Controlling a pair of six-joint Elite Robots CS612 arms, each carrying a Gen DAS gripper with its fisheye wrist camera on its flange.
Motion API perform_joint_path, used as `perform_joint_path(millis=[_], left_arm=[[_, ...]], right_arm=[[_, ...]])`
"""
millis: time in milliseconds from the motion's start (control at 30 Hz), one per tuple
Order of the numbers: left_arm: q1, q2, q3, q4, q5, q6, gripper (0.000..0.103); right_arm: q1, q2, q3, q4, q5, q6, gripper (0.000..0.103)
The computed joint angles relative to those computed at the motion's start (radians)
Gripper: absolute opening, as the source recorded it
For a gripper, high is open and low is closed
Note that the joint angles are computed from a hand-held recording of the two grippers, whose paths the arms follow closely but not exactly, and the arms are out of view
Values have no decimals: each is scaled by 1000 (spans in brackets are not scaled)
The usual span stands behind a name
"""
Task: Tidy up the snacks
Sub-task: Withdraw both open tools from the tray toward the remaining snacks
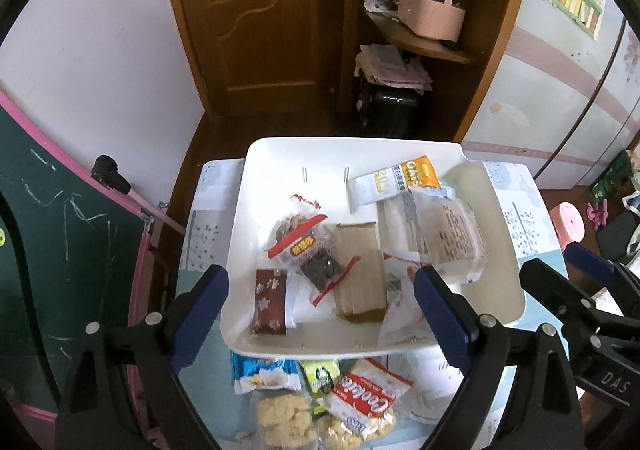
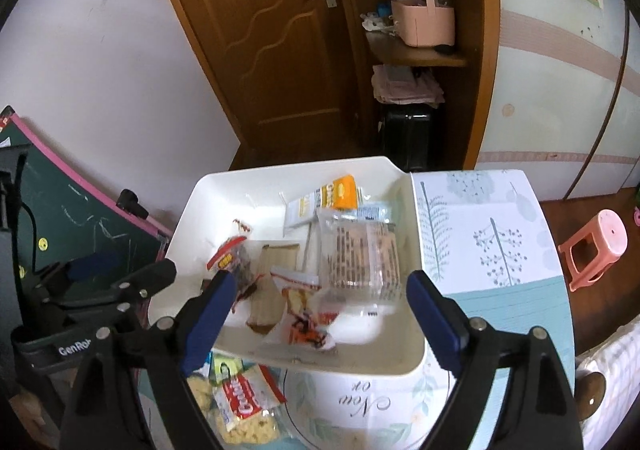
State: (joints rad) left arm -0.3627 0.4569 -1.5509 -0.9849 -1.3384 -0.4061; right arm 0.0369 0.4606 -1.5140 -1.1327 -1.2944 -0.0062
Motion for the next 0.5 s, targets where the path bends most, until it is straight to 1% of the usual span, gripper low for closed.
perform_joint_path(millis=[133,300,500], left_arm=[[-12,12,-50,35,19,-4,93],[-21,30,-124,87,35,-10,93],[-19,54,-212,176,32,-81,93]], right_arm=[[-3,11,-39,39,9,-21,88],[-1,26,-94,99,10,-72,88],[8,41,-141,171,3,-125,88]])
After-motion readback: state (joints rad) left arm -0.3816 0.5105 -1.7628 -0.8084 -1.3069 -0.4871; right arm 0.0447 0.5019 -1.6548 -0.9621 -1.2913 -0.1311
